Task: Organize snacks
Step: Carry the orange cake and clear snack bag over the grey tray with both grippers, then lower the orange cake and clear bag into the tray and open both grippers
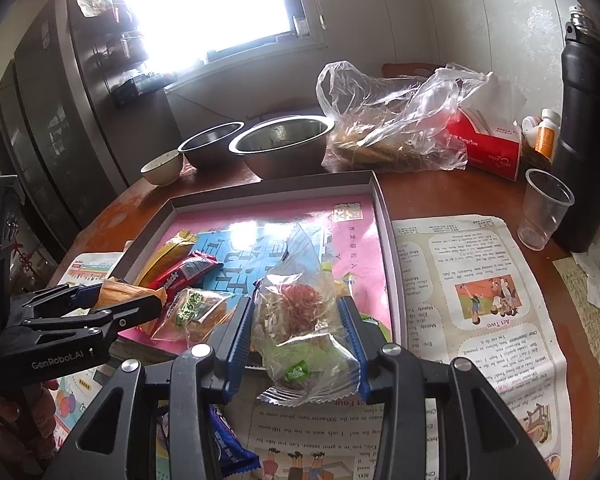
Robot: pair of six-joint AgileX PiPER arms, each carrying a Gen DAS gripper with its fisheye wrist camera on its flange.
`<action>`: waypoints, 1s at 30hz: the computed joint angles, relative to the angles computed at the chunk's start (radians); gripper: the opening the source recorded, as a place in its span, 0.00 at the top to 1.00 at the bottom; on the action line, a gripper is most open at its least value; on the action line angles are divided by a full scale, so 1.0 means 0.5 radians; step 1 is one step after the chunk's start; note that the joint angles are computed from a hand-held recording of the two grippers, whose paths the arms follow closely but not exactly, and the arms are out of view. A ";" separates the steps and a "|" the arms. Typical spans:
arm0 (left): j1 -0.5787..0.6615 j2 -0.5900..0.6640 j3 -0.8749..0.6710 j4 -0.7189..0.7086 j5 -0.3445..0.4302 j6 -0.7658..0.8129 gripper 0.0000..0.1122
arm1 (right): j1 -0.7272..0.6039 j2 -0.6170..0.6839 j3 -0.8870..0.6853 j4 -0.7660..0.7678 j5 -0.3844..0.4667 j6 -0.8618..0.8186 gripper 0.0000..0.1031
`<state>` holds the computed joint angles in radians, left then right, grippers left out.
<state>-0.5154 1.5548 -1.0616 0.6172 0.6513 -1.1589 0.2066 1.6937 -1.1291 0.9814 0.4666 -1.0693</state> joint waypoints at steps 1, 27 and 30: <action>0.009 0.008 -0.003 -0.004 -0.004 0.010 0.47 | 0.011 0.009 -0.012 -0.020 -0.009 0.018 0.58; 0.155 0.125 -0.063 -0.126 -0.131 0.178 0.47 | 0.142 0.266 -0.273 -0.258 -0.049 0.290 0.58; 0.151 0.125 -0.065 -0.122 -0.127 0.173 0.47 | 0.140 0.263 -0.264 -0.243 -0.064 0.284 0.58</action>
<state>-0.4400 1.6175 -1.0939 0.5563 0.5877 -1.0725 0.2768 1.8253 -1.2611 0.8600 0.4348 -0.9274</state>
